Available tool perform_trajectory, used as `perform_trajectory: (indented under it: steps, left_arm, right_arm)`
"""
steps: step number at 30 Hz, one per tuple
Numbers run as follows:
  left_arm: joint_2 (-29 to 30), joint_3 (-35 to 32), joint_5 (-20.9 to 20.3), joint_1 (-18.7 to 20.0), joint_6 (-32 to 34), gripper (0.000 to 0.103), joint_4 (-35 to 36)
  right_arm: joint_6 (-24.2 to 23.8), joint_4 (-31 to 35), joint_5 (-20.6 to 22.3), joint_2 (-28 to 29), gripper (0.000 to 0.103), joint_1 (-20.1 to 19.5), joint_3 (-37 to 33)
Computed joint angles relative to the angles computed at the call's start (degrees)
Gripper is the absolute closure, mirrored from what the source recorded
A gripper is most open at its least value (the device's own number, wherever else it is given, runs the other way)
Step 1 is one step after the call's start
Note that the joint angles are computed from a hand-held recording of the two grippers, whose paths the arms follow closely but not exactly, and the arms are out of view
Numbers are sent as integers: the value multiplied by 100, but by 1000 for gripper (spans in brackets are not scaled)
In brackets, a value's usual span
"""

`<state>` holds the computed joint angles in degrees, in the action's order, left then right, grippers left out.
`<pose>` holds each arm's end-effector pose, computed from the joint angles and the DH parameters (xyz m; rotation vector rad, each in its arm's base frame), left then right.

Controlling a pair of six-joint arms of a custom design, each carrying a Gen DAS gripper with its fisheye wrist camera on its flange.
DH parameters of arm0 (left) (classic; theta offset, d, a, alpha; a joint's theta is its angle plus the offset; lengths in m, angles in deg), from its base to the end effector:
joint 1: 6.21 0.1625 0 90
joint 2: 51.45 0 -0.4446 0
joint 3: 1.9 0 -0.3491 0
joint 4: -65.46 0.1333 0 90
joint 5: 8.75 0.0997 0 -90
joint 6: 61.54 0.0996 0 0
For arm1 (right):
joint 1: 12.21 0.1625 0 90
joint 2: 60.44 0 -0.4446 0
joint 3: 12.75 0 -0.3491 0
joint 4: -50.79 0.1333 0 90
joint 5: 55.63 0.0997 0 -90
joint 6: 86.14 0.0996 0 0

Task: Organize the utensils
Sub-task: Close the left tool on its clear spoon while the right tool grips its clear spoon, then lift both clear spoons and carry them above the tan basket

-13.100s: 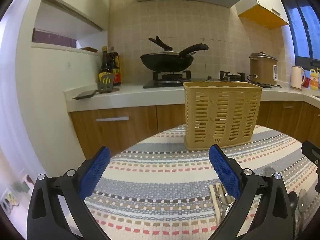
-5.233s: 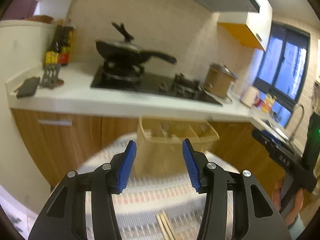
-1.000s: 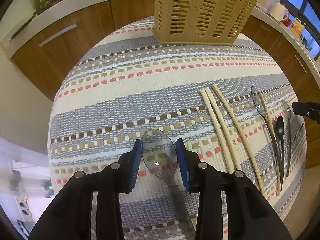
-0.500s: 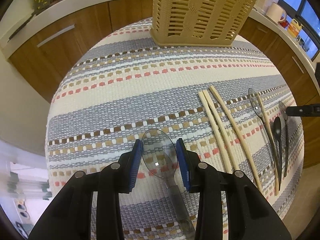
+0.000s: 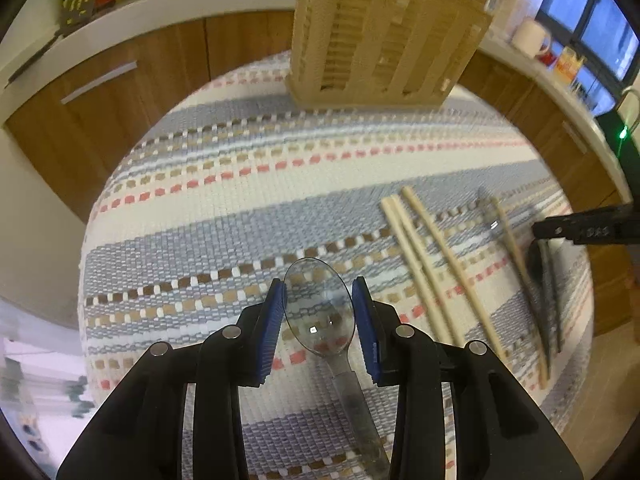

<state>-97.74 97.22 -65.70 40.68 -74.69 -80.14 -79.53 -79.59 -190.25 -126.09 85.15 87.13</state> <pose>-0.2879 -0.5821 0.1271 0.6599 2.5390 -0.4229 0.1369 -0.5658 0.3114 -0.0367 -2.3702 0.2446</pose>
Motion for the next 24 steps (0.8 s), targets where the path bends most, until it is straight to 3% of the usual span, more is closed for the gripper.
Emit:
perform_trajectory:
  steps: [5, 11, 14, 18, 24]
  left_arm:
    - [-247, 350, 0, -144, 208, 70, -930]
    - [-403, 576, 428, -525, 520, 70, -1851]
    - [-339, 532, 756, -750, 817, 70, -2543]
    - [-23, 194, 1225, -982, 1552, 70, -3753]
    - [918, -1163, 1554, -1037, 3018, 70, -5479]
  right_arm:
    - [-1198, -1698, 226, -443, 73, 173, 753]
    - [-2759, -3938, 567, -1103, 73, 479, 1779]
    - [-3141, -4726, 778, -1189, 73, 591, 1871]
    - [-3462, -5483, 1199, -931, 73, 694, 1462]
    - [-3678, -6318, 1854, -407, 73, 772, 596]
